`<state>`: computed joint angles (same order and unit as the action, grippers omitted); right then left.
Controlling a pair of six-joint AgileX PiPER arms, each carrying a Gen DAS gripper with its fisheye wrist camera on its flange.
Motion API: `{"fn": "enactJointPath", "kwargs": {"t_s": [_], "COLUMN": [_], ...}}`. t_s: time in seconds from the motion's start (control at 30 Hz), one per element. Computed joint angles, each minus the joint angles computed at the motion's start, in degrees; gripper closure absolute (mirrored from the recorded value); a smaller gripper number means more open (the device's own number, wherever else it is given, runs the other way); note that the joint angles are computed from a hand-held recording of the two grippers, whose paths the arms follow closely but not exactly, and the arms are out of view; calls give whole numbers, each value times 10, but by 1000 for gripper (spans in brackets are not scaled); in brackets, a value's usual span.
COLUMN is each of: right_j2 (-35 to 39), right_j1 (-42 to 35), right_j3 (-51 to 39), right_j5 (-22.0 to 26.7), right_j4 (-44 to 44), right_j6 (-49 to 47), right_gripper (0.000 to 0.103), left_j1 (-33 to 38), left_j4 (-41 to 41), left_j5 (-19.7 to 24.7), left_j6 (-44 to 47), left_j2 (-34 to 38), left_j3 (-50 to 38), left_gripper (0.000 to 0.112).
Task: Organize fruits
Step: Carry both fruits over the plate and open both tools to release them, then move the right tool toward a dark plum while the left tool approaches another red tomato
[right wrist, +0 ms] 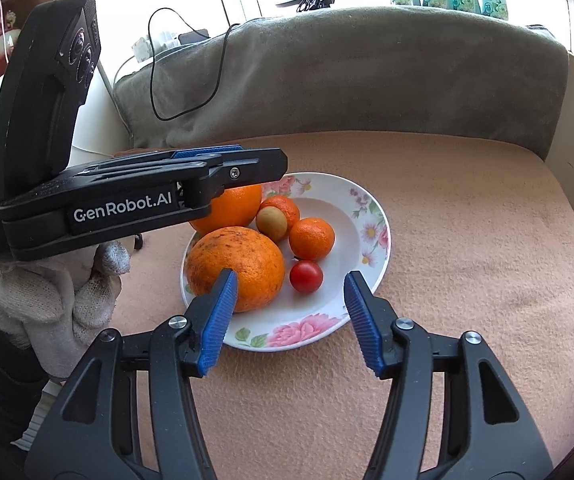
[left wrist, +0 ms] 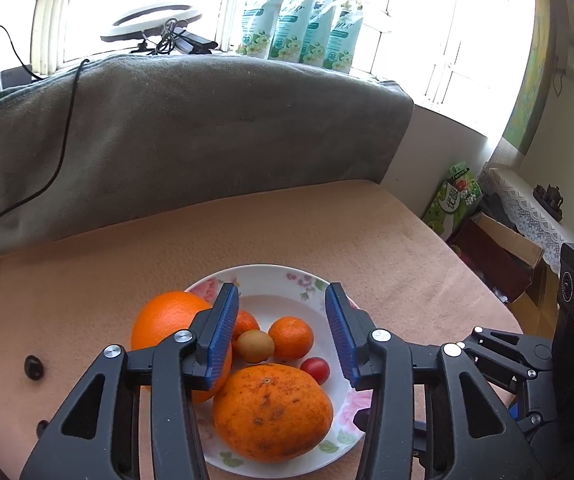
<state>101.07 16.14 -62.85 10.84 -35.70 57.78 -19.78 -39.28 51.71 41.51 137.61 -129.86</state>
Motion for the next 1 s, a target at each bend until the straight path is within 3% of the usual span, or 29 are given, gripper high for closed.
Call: {"fn": "enactJointPath", "kwargs": {"t_s": [0.13,0.3,1.0], "right_j2": [-3,-14,-17], "right_j1": [3,10,43], "right_j3": [5,10,-12], "right_j5": [-3,0,48], "right_j4": [-47,-98,-128], "right_j6": [51,102,152], "right_gripper": [24,16,16], "left_j1": [-4,-7,24], "left_j4": [6,31,-3], "left_j5": [-30,-45,-84], "left_j6": [-5,-32,11], "left_j2": [-18,-23,-72], "left_j3": [26,28,102], "left_gripper": [40,32,31]}}
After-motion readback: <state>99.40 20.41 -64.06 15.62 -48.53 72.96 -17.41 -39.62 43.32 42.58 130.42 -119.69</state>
